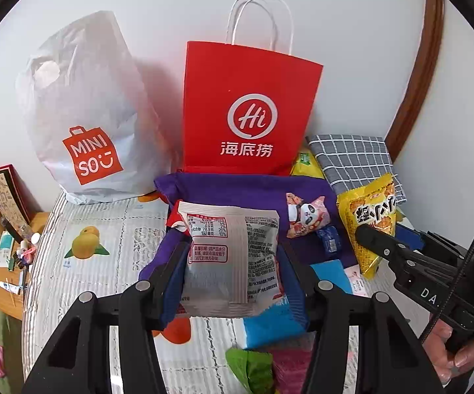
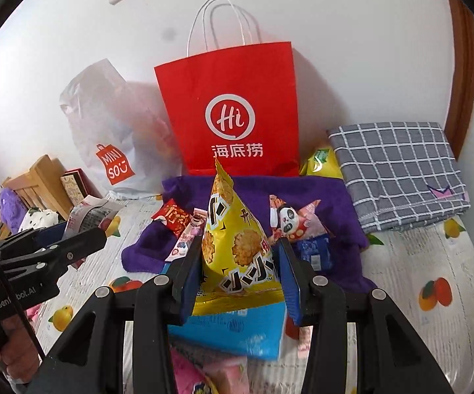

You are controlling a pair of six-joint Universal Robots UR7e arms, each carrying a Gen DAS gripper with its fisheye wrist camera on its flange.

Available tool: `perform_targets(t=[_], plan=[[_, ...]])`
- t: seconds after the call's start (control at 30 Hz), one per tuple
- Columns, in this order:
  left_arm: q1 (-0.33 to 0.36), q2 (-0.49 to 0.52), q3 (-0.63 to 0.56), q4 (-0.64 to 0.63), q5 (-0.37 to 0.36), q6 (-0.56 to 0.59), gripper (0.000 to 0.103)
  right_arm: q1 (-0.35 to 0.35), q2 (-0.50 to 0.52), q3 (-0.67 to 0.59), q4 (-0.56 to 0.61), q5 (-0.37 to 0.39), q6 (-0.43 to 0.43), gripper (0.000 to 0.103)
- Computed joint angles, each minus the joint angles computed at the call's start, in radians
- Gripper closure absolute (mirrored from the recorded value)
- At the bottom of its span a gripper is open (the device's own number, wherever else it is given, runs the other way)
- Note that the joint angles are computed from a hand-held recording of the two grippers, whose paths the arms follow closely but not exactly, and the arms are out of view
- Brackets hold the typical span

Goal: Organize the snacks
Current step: 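Lift both held packets and carry them over the purple towel, then lower both packets onto the purple towel and open both tools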

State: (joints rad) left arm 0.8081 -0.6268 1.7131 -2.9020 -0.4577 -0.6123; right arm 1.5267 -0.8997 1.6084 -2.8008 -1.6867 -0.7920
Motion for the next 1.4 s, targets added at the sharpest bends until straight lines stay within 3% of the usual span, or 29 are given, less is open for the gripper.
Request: perform_targets(t=[0.53, 0.73, 1.13, 1.27, 1.4], plan=[[0.076, 0.034, -0.112, 0.093, -0.030, 0.050, 0.051, -0.009, 0.136, -0.171, 0.048, 0.002, -0.002, 0.060], [0.111, 0.054, -0.145, 0.059, -0.074, 0.099, 0.051, -0.036, 0.186, -0.233, 0.093, -0.008, 0.009, 0.060], [0.176, 0.073, -0.199, 0.042, -0.149, 0.158, 0.051, -0.074, 0.216, -0.284, 0.156, 0.060, 0.031, 0.060], [0.194, 0.093, -0.233, 0.053, -0.173, 0.172, 0.051, -0.064, 0.246, -0.286, 0.097, 0.005, -0.007, 0.060], [0.213, 0.123, -0.275, 0.060, -0.199, 0.200, 0.051, -0.066, 0.271, -0.335, 0.175, -0.023, 0.012, 0.060]])
